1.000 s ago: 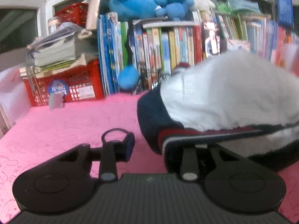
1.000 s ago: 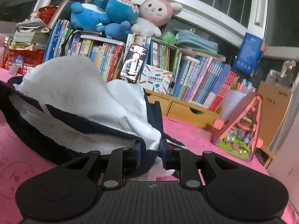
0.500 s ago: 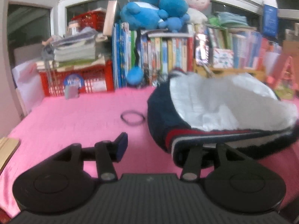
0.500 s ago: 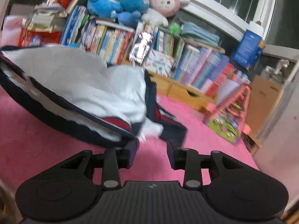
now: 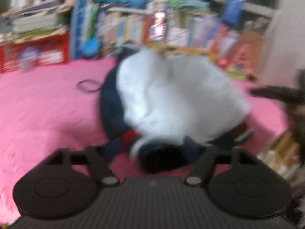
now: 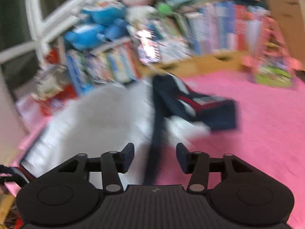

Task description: Fold clothes

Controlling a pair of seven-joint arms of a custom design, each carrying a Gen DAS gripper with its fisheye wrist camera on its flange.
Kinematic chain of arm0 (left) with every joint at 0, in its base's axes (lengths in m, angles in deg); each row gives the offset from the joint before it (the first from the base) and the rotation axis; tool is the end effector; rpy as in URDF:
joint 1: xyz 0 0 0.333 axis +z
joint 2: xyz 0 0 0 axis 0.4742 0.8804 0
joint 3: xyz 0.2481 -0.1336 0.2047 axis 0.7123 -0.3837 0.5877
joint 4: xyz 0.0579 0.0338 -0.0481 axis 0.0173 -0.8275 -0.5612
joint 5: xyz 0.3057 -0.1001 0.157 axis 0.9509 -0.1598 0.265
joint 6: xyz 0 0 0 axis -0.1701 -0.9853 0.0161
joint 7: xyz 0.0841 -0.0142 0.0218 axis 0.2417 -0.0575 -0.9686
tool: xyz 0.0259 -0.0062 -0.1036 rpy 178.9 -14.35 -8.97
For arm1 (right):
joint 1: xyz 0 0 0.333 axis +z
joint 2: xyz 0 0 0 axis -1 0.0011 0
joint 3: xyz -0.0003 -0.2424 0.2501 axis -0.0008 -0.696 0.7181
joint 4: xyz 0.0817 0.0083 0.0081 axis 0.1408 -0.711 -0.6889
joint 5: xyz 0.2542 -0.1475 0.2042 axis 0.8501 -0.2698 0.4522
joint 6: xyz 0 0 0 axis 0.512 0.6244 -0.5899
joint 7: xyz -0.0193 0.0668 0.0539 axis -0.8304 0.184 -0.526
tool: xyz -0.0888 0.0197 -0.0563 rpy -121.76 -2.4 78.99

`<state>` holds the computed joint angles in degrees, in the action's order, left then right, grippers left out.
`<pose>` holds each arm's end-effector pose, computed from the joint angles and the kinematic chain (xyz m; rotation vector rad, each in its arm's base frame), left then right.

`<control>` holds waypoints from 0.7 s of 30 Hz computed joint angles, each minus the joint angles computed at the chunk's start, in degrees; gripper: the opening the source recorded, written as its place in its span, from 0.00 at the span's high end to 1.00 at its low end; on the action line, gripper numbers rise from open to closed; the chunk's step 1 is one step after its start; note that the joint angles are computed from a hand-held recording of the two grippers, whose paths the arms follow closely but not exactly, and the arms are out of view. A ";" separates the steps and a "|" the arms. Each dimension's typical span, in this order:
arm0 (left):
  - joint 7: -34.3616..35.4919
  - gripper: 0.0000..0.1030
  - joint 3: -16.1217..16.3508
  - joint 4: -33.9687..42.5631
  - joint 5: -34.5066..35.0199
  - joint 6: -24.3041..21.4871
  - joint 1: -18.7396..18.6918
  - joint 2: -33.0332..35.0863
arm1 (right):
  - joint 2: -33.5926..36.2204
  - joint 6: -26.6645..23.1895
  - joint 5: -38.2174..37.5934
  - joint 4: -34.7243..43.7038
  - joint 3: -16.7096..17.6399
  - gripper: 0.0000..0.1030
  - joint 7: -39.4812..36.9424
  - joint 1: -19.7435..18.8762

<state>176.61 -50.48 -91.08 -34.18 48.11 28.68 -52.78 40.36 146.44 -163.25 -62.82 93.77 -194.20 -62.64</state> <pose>0.5505 -0.0672 0.5144 -1.0141 2.4159 -1.3896 0.4081 0.3339 0.5267 -1.1517 1.8768 -0.8013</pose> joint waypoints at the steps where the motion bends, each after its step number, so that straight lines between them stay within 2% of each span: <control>1: 2.08 0.18 0.47 -0.07 -0.82 -2.15 0.54 -0.51 | 2.00 3.48 -1.21 2.39 -0.93 0.44 -2.20 -0.72; 3: 7.85 0.15 0.73 -1.88 -3.96 -0.66 0.63 -2.50 | 6.53 5.85 -1.16 7.16 -1.81 0.43 -8.41 -0.90; 4: 10.66 0.11 0.90 -2.68 -5.71 0.34 0.54 -3.39 | 9.52 6.09 2.31 9.96 -2.07 0.43 -15.02 -0.63; 6: 14.51 0.05 0.98 -3.72 -10.23 3.76 -0.04 -4.49 | 14.13 3.94 8.17 14.25 -2.70 0.41 -24.42 0.61; 9: 16.06 0.04 0.74 -1.70 -15.34 4.70 -1.11 -3.23 | 18.23 2.37 15.18 16.78 -3.50 0.41 -31.45 2.14; 13: 17.61 0.03 -2.03 3.66 -20.70 7.34 -3.83 1.67 | 17.71 3.62 12.78 15.12 -5.78 0.40 -30.48 5.71; 14: 18.03 0.03 -2.87 5.35 -21.93 8.04 -4.58 3.29 | 17.24 3.68 11.80 14.72 -5.48 0.40 -30.69 5.83; 16: 18.64 0.03 -4.52 9.01 -23.31 9.93 -6.10 7.14 | 13.84 7.21 8.06 10.98 -7.25 0.40 -22.65 6.37; 18: 18.24 0.03 -5.81 11.60 -22.99 14.17 -7.54 10.36 | 9.68 6.96 2.59 7.04 -7.84 0.40 -11.18 5.65; 20: 18.42 0.03 -6.85 13.66 -24.00 19.78 -8.81 13.18 | 5.24 2.67 -0.39 2.85 -7.28 0.40 -0.62 4.38; 21: 17.46 0.03 -7.16 14.72 -23.51 23.56 -9.66 14.73 | 4.79 -0.60 1.29 2.41 -6.80 0.40 -0.43 3.50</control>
